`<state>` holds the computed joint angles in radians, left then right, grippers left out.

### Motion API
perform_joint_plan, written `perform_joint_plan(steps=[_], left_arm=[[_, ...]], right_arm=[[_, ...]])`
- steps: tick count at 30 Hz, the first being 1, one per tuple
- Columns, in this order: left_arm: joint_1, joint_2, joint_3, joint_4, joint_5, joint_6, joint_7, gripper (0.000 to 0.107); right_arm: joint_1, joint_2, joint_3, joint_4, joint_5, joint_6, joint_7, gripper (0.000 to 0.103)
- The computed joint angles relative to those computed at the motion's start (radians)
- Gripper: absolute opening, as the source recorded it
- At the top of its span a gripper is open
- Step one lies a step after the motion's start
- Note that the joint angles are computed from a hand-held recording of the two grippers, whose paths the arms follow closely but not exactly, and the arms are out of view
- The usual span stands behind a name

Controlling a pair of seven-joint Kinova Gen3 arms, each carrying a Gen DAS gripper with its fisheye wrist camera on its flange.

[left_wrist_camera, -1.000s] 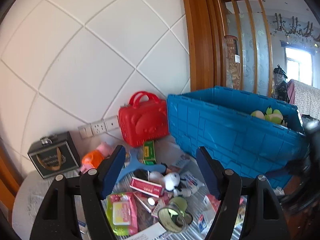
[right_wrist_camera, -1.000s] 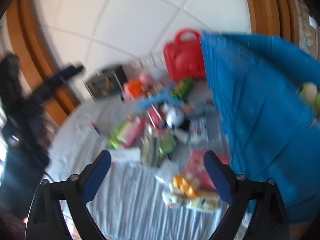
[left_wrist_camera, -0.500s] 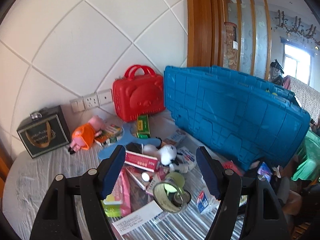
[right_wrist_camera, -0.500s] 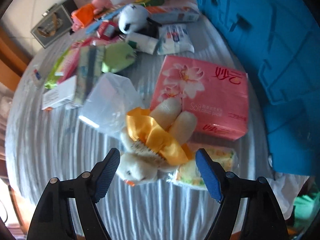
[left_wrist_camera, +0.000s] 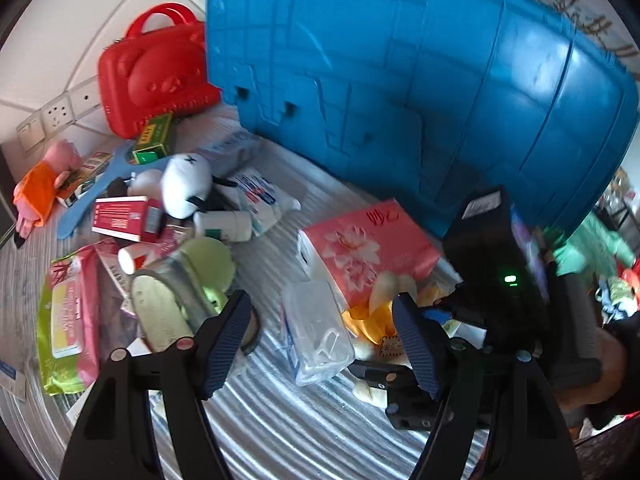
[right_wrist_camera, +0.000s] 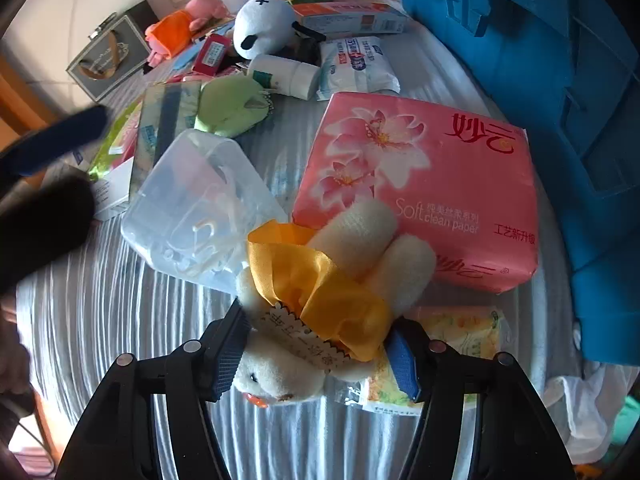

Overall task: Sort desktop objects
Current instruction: 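Grasp the plush bunny with the right tool while the left tool grips the clear plastic box, then carry the bunny and clear box over the blue crate and open both tools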

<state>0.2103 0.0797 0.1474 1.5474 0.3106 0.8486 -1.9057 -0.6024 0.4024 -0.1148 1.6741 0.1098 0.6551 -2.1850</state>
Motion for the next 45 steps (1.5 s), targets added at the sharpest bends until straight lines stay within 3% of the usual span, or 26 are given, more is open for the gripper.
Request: perform_joint_plan(steps=[3,5,10,15,17,18,20,25,30,35,37,41,45], left_arm=[[0.007,0.046,0.006,-0.019,-0.008,0.016,0.012,0.072],[0.014,0.068,0.008,-0.024,-0.032,0.023,0.03,0.055],[-0.028,0.084,0.0,-0.001,0.026,0.039,0.015,0.037],[-0.013,0.098,0.004,0.009,-0.047,0.04,0.068,0.032],[-0.005,0.086,-0.003,0.018,-0.051,0.029,0.076,0.032],[-0.005,0.071,-0.003,0.03,-0.055,0.01,0.072,0.032],[-0.01,0.041,-0.002,0.044,-0.053,-0.011,0.049,0.032],[-0.046,-0.046,-0.021,0.048,0.014,-0.023,-0.05,0.032],[-0.063,-0.139,-0.056,-0.002,0.063,-0.033,-0.137,0.032],[-0.039,-0.196,-0.07,-0.116,0.078,-0.058,-0.191,0.032],[0.015,-0.191,-0.085,-0.188,0.053,-0.072,-0.181,0.032],[0.2,-0.129,-0.144,-0.368,-0.089,-0.067,-0.03,0.032],[0.372,-0.019,-0.159,-0.554,-0.252,-0.087,0.103,0.032]], right_arm=[[0.007,-0.015,-0.005,0.028,-0.001,-0.032,0.009,0.062],[0.015,-0.023,-0.009,0.039,-0.007,-0.042,0.02,0.062],[0.033,-0.042,-0.016,0.08,-0.02,-0.097,0.048,0.063],[-0.054,-0.006,0.034,0.039,0.063,-0.06,-0.013,0.073],[-0.075,0.013,0.039,0.017,0.089,-0.055,-0.03,0.06],[-0.058,0.011,0.023,0.022,0.082,-0.067,-0.019,0.042],[-0.03,-0.001,0.002,0.027,0.053,-0.067,-0.001,0.038],[-0.111,-0.08,0.043,0.043,0.143,-0.05,-0.073,0.036],[-0.152,-0.197,0.023,0.033,0.272,-0.027,-0.214,0.036],[-0.107,-0.336,-0.108,0.003,0.47,0.023,-0.367,0.036],[-0.142,-0.407,-0.101,-0.021,0.551,0.054,-0.412,0.036],[-0.135,-0.521,-0.135,-0.058,0.675,0.131,-0.462,0.036],[-0.055,-0.629,-0.162,-0.092,0.733,0.219,-0.438,0.036]])
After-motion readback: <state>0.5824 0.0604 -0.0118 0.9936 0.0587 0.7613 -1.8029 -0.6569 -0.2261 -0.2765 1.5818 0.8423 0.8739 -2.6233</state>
